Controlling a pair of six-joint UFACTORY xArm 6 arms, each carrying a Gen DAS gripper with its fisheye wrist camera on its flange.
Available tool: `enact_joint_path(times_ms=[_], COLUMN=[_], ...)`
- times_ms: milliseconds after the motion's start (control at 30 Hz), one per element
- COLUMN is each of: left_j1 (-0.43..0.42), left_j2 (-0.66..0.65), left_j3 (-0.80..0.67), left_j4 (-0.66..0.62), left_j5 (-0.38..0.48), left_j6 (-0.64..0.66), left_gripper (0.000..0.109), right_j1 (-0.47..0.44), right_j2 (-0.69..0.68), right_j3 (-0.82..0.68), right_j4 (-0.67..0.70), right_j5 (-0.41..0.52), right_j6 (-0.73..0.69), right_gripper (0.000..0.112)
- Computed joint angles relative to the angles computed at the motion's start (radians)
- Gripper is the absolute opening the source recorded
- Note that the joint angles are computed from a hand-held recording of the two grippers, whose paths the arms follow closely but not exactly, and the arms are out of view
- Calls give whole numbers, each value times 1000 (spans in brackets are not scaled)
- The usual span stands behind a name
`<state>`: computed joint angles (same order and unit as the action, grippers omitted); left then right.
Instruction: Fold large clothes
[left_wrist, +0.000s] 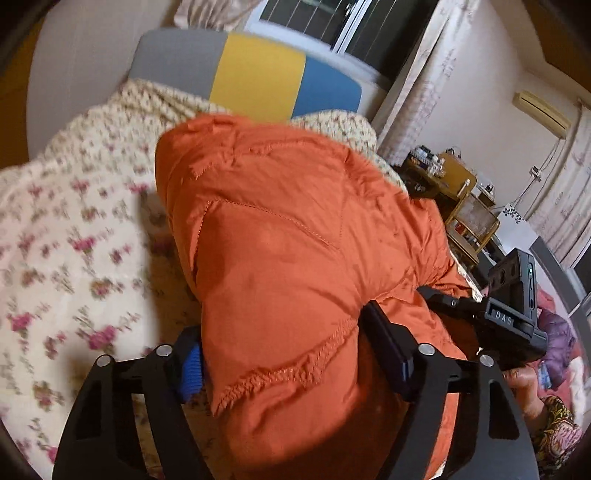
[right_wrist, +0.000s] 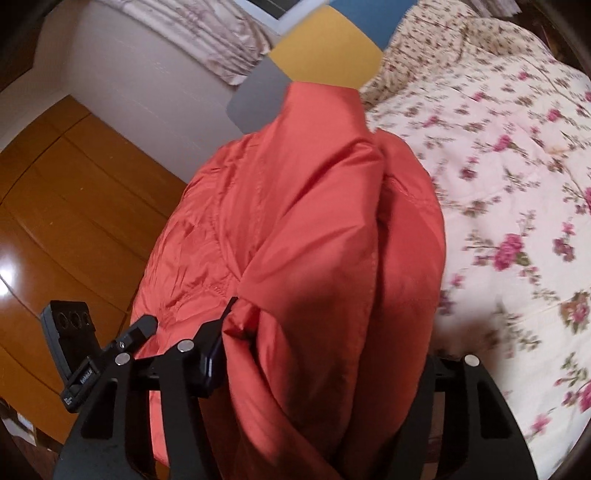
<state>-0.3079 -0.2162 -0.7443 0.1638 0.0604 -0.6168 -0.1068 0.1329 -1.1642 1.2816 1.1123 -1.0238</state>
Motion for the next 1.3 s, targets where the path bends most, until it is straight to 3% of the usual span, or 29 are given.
enact_joint_path(times_ms=[200, 367, 800, 933, 1033, 1100, 1200, 1300], left_j1=[70, 133, 359, 447, 497, 532, 555, 546], left_j2=[-144, -291, -699, -820, -845, -858, -885, -907], left_j3=[67, 160, 450, 528, 554, 589, 632, 665], left_j4=[244, 340, 110, 3, -20, -100, -42, 65], left_j5=[18, 35, 101, 123, 152, 170, 167, 157], left_j6=[-167, -235, -20, 85, 112, 169, 97, -12], left_gripper=[70, 67, 66, 66, 67, 75, 91, 92], right_j1=[90, 197, 509, 591, 641, 662, 667, 648], right_j2=[-95, -128, -31, 37, 74, 84, 88, 71], right_j3=[63, 78, -36, -103, -123, -112, -87, -45], right_j4=[62, 58, 95, 68, 5, -7, 15, 29], right_j5=[-14, -69, -195, -276, -377, -415, -452, -456], right_j6=[-71, -102, -124, -117, -102, -92, -123, -123], right_gripper=[59, 59, 59, 60, 69, 75, 77, 83])
